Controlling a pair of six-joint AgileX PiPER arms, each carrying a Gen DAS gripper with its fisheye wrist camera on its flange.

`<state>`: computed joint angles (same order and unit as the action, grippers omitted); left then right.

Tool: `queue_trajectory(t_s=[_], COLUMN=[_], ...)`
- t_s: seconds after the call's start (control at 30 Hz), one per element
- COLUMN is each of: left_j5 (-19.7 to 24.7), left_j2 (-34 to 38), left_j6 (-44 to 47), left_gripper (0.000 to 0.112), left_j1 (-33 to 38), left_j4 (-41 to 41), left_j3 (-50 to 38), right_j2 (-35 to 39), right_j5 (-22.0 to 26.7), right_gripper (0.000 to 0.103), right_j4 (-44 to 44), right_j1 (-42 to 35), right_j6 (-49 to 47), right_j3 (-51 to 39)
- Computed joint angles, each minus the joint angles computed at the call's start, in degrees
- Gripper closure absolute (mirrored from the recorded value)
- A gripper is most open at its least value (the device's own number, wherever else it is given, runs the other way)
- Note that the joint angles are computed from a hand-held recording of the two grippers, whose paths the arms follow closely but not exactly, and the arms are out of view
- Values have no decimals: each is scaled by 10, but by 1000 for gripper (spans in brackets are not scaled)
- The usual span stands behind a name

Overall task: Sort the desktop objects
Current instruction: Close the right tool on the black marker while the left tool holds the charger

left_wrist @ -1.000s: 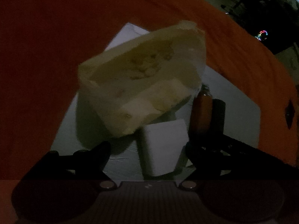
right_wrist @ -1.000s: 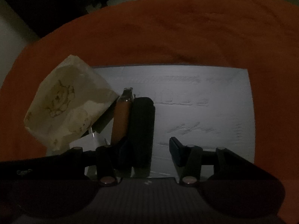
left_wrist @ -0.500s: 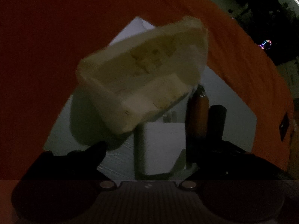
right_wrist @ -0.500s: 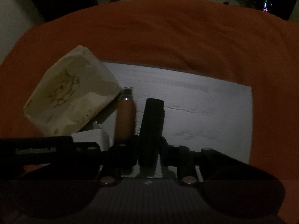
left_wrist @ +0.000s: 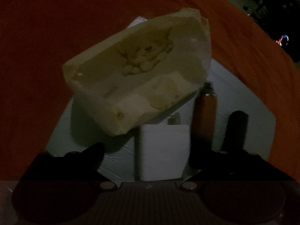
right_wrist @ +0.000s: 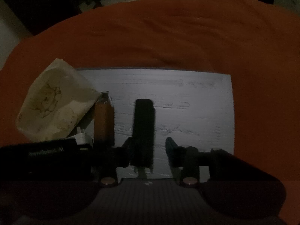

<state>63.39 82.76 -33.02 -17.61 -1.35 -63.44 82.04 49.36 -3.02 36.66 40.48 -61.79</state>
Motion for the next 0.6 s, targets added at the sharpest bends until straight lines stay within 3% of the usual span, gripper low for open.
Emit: queue_trajectory(t_s=[0.27, 0.37, 0.4, 0.6], left_j5=[-24, -40, -42, -43], left_j2=[-27, -38, -41, -56], left_j6=[90, 154, 175, 274], left_gripper=[37, 52, 58, 58], left_j1=[14, 28, 33, 58], left_j4=[-5, -26, -34, -69], left_j3=[26, 36, 39, 48], right_j2=[36, 45, 44, 3], right_j5=[18, 35, 40, 85], right_gripper=[57, 74, 74, 74], right_j4=[-47, -72, -66, -32], right_j1=[34, 55, 53, 40], right_j6=[40, 29, 22, -28], right_j3=[-10, -20, -22, -15])
